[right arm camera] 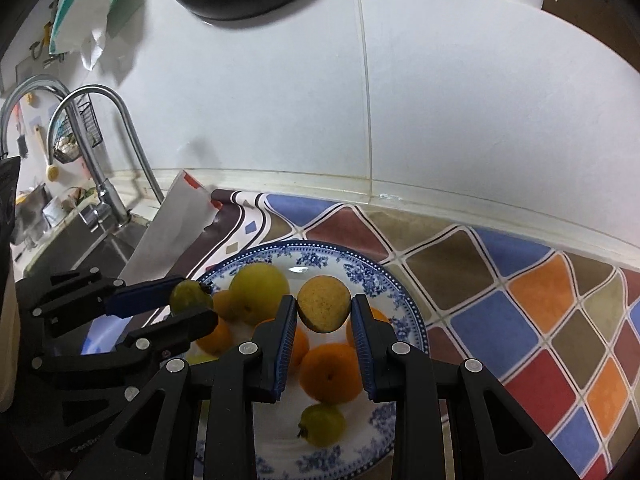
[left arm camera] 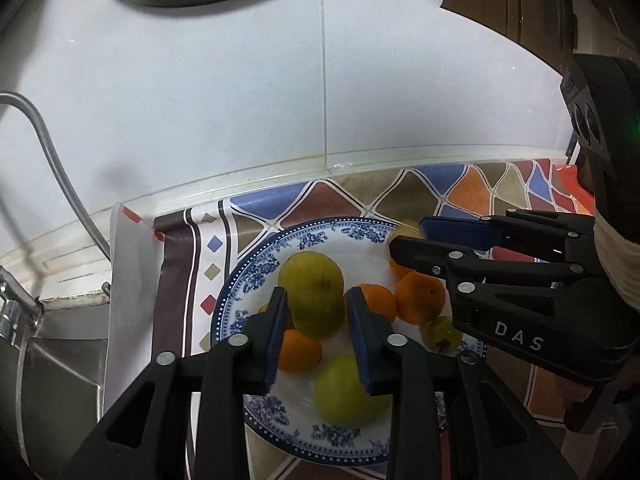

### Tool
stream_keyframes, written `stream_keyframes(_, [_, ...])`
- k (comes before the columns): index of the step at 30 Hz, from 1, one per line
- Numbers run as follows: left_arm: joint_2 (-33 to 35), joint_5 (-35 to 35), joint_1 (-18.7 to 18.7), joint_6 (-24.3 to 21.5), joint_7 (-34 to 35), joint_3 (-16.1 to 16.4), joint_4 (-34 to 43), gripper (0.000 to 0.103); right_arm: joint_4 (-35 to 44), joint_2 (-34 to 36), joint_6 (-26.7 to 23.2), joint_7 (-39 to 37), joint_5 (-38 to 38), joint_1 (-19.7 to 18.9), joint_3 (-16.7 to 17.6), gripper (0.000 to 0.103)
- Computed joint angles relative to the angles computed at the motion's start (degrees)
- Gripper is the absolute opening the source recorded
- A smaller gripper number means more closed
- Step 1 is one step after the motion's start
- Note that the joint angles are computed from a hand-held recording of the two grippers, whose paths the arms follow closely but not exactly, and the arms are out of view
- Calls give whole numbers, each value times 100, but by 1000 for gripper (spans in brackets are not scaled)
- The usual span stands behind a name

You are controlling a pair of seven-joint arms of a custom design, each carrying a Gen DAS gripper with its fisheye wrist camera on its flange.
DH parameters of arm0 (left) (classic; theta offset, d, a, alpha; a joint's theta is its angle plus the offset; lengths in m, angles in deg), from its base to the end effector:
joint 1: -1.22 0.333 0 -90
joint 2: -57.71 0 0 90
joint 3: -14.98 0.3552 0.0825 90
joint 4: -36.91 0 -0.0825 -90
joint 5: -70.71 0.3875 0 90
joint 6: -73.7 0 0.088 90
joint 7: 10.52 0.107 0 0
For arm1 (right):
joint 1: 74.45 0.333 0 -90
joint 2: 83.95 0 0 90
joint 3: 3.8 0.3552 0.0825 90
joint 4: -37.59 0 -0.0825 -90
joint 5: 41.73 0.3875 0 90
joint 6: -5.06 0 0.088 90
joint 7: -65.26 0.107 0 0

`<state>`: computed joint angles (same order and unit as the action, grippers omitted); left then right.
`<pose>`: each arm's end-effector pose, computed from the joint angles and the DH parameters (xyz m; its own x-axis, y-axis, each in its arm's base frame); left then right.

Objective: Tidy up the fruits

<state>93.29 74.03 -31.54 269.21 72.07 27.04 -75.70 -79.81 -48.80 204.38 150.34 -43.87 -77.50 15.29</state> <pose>0.6323 -0.2682 0.2869 -0.3535 -0.9337 -0.0569 -0.6101 0.2762 -0.7426 0.6440 0.1607 0.2802 0.3059 -0.9461 -0.1064 -0.6480 -0.1251 -0.7513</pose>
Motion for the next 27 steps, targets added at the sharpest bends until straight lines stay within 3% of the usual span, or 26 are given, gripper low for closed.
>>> stream_keyframes(2, [-4, -28, -40, 39, 11, 38, -14, 36, 33, 50, -49, 62, -92, -179, 173, 33])
stream_keyframes(8, [-146, -462, -424, 258, 96, 363, -299, 38, -199, -129, 178, 130, 37, -6, -21, 37])
stream_keyframes(17, [-532, -1707, -1228, 906, 859, 780, -1117, 50, -1232, -888, 865, 319, 682, 847, -831, 42])
stream_keyframes(21, [-764, -2150, -1314, 1205, 1184, 656, -1519, 56, -1723, -1208, 1109, 223, 1071, 1278, -1136, 43])
stream_keyframes(27, [-1159, -2735, -1239, 1650, 1558, 285, -2094, 58, -2333, -1566, 1483, -37, 1864, 1869, -1416, 52])
